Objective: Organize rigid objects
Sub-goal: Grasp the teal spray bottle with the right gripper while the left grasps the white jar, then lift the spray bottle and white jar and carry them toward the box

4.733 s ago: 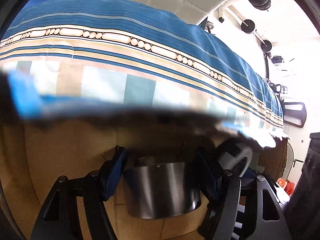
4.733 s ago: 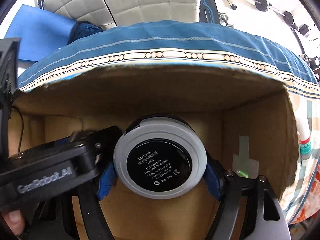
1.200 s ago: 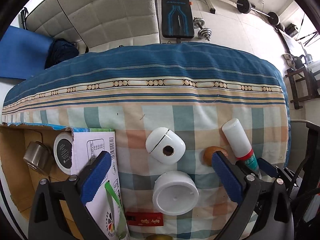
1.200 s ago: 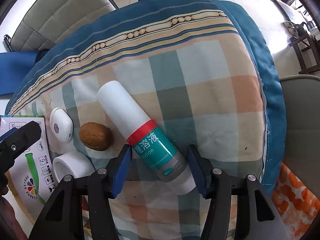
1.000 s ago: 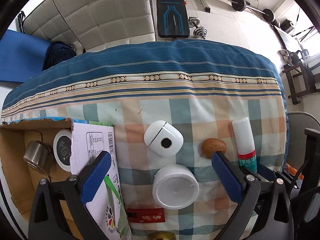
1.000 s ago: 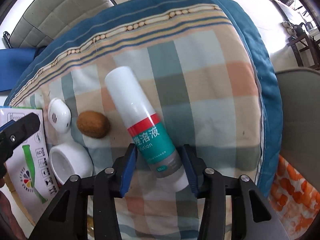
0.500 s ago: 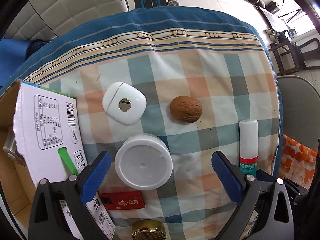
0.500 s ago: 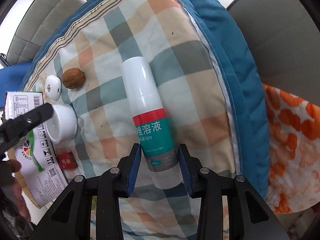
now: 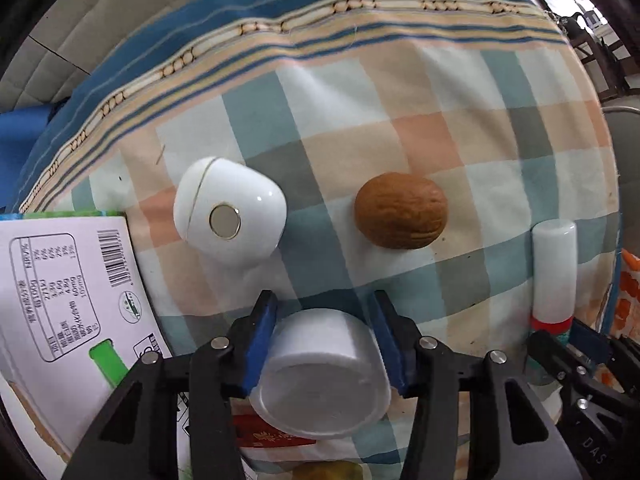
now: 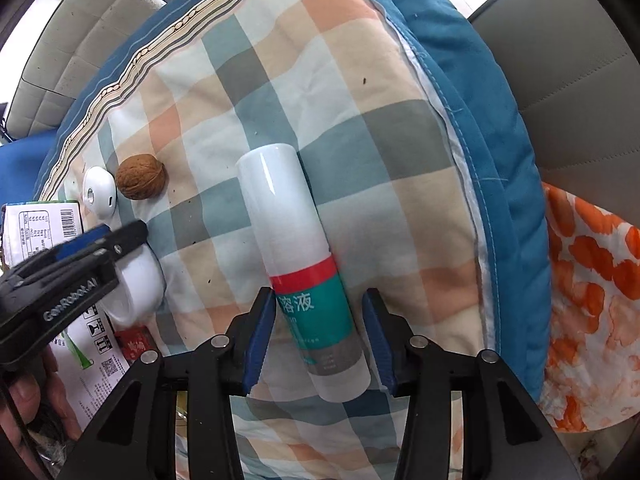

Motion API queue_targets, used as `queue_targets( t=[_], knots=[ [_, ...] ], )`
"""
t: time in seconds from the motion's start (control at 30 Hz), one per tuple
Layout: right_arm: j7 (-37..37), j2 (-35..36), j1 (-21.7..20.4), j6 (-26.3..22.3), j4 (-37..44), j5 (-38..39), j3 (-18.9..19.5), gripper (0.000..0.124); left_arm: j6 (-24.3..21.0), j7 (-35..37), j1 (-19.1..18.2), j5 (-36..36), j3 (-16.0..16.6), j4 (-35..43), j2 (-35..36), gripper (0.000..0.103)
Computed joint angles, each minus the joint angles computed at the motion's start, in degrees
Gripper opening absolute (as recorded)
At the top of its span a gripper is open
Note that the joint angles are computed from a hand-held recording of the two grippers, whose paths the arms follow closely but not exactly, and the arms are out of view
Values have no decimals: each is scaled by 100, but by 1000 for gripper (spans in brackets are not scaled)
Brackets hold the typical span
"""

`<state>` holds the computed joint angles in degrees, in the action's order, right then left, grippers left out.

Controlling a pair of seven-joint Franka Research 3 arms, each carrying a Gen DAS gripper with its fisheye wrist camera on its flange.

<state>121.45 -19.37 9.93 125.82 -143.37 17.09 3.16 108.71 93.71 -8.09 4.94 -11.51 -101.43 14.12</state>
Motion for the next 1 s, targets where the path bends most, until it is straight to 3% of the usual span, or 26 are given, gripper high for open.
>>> queue_targets(
  t=[0.13, 0.23, 0.27, 0.4, 0.47, 0.5, 0.63, 0.67, 0.77, 1.0],
  knots=[
    [-22, 167, 30, 23, 120, -51, 32, 48, -52, -51, 66, -217, 10, 85, 48, 49],
    [71, 607, 131, 175, 444, 43, 74, 48, -406, 28, 120, -386, -2, 268, 179, 73],
    [44, 588, 139, 169, 423, 72, 43, 48, -476, 70, 146, -452, -5, 299, 199, 75],
    [-153, 401, 101, 218, 144, 130, -56, 48, -193, 73, 196, -529, 14, -39, -20, 74],
    [-172, 414, 95, 238, 122, 141, -47, 48, -159, 192, 189, -389, 24, -179, -123, 64],
    [-178, 428, 101, 270, 82, 151, -36, 48, -48, 247, 185, -346, 18, -496, -329, 63],
    [-142, 382, 93, 167, 44, 36, 14, 46, -26, 397, 192, -739, 4, -822, -660, 63],
    [-116, 307, 92, 152, 2, -14, 27, 41, 67, 420, 179, -784, 6, -932, -752, 63],
    [-125, 87, 90, 29, -109, -98, 41, 41, 337, 187, 97, -787, 13, -1252, -895, 64],
    [-171, 385, 116, 250, -53, 34, 32, 41, 725, -71, -47, -670, 4, -1677, -1100, 72]
  ],
)
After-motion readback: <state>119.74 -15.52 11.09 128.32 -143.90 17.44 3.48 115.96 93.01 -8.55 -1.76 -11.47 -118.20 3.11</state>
